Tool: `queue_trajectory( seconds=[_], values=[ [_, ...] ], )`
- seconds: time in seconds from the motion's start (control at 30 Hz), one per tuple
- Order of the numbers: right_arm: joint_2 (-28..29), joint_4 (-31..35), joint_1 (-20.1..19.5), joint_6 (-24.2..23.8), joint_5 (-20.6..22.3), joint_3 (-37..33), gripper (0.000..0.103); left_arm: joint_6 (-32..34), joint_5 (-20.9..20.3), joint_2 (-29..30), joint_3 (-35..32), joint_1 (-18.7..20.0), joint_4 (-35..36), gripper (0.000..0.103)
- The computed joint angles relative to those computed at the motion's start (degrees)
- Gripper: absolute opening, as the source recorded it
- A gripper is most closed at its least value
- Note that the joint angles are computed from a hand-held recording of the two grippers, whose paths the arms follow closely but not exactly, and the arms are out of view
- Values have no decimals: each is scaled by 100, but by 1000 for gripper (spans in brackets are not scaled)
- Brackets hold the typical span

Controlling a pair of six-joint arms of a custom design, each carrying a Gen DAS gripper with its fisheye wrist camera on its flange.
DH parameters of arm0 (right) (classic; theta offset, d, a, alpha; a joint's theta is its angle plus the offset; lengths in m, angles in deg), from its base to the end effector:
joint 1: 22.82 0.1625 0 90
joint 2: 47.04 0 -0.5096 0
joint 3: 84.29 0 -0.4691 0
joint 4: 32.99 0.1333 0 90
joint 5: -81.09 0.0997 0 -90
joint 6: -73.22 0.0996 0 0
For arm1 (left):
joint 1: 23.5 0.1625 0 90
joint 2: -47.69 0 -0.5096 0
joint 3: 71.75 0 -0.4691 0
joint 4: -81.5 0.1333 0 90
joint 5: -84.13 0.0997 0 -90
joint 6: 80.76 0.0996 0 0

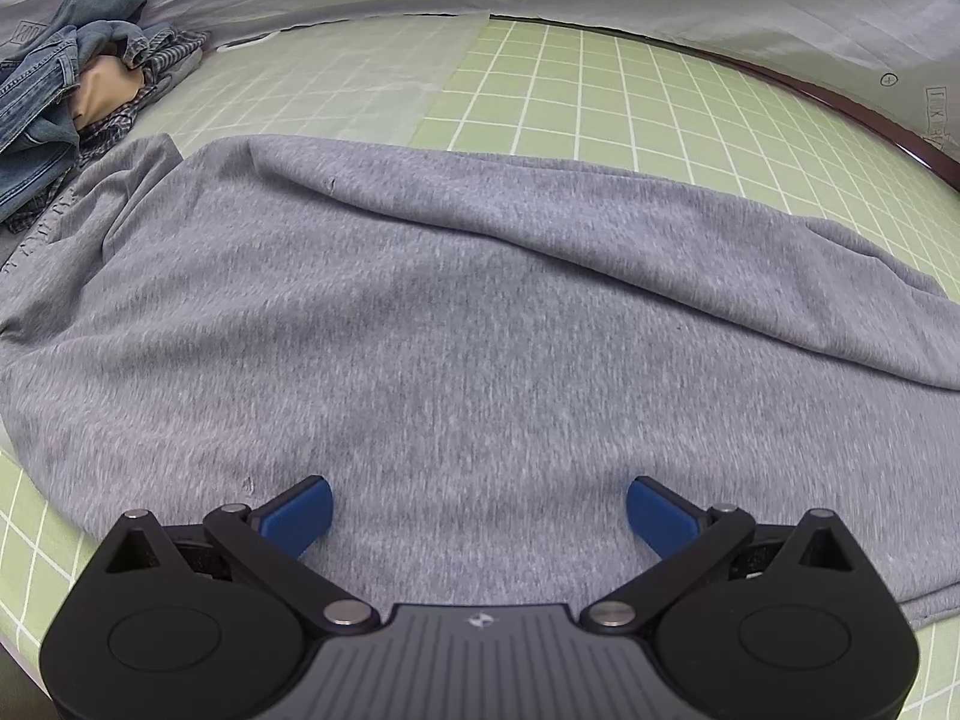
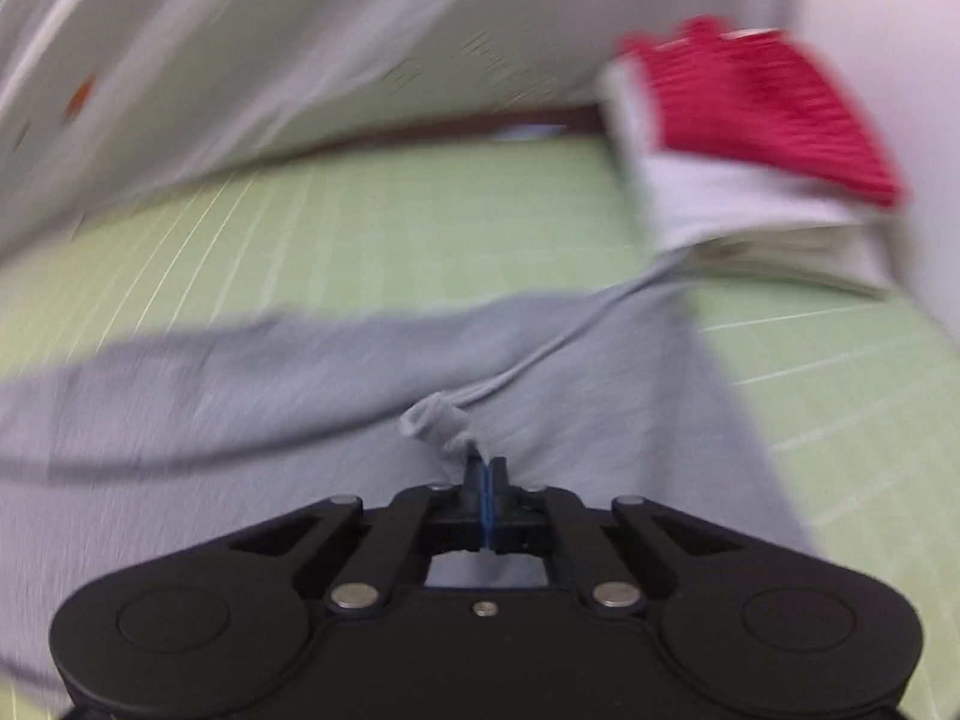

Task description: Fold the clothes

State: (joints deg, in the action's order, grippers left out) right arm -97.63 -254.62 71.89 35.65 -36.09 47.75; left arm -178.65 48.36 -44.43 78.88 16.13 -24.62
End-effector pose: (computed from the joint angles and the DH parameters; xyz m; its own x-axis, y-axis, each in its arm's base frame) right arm 0.1306 -0.5162 0.1122 -0.6935 -0.1699 0.7002 -0.5998 0.6745 -0.4304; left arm -0.0641 -0.3311 0.1615 -0.5701 -0.5763 -0.5855 -0.0301 0.7269 -0.6861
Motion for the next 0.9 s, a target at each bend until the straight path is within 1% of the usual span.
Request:
queue_trajectory(
  seconds=[0.03,0.13,0.17,0.23,0.3,0.33,0.37,0.4,0.43,0.47,0.5,0.6,0.7,0.73,0.8,0.87,0.9],
  values=[
    [-50,-235,-19,84,-158,35,0,-8,-4,2,-8,8,7,103],
    [-254,-613,-142,519,-725,94,0,-12,-24,4,-34,37,19,103],
    [-311,-642,-199,656,-922,98,0,4,-39,0,-44,51,16,103],
    [-382,-494,-328,916,-1295,92,0,35,-67,-7,-62,81,9,103],
    [-404,-397,-375,1134,-1552,104,1,67,-96,-14,-81,110,3,103],
    [-373,-418,-372,1133,-1704,88,1,71,-111,-10,-94,127,-1,103],
    [-302,-520,-338,997,-1845,47,3,73,-125,-4,-106,143,-4,103],
    [-248,-600,-306,878,-1932,8,10,68,-138,7,-117,157,-9,103],
    [-217,-647,-281,796,-1950,-13,15,59,-145,20,-126,171,-14,103],
    [-220,-655,-267,736,-1839,-11,26,38,-144,29,-131,173,-8,103],
    [-238,-655,-254,649,-1677,-5,33,15,-143,36,-135,174,1,103],
    [-170,-548,-195,221,-1210,-51,34,-57,-139,56,-148,175,31,103],
    [-73,-53,-162,38,-910,-211,37,-103,-147,54,-154,166,63,103],
    [-18,74,-151,2,-850,-278,39,-108,-153,51,-158,169,70,103],
    [58,255,-161,-32,-778,-403,48,-119,-161,45,-167,179,84,103],
    [121,406,-181,-51,-726,-524,49,-126,-168,44,-178,193,91,103],
    [152,481,-191,-60,-700,-586,46,-126,-173,41,-185,202,96,103]
  ],
)
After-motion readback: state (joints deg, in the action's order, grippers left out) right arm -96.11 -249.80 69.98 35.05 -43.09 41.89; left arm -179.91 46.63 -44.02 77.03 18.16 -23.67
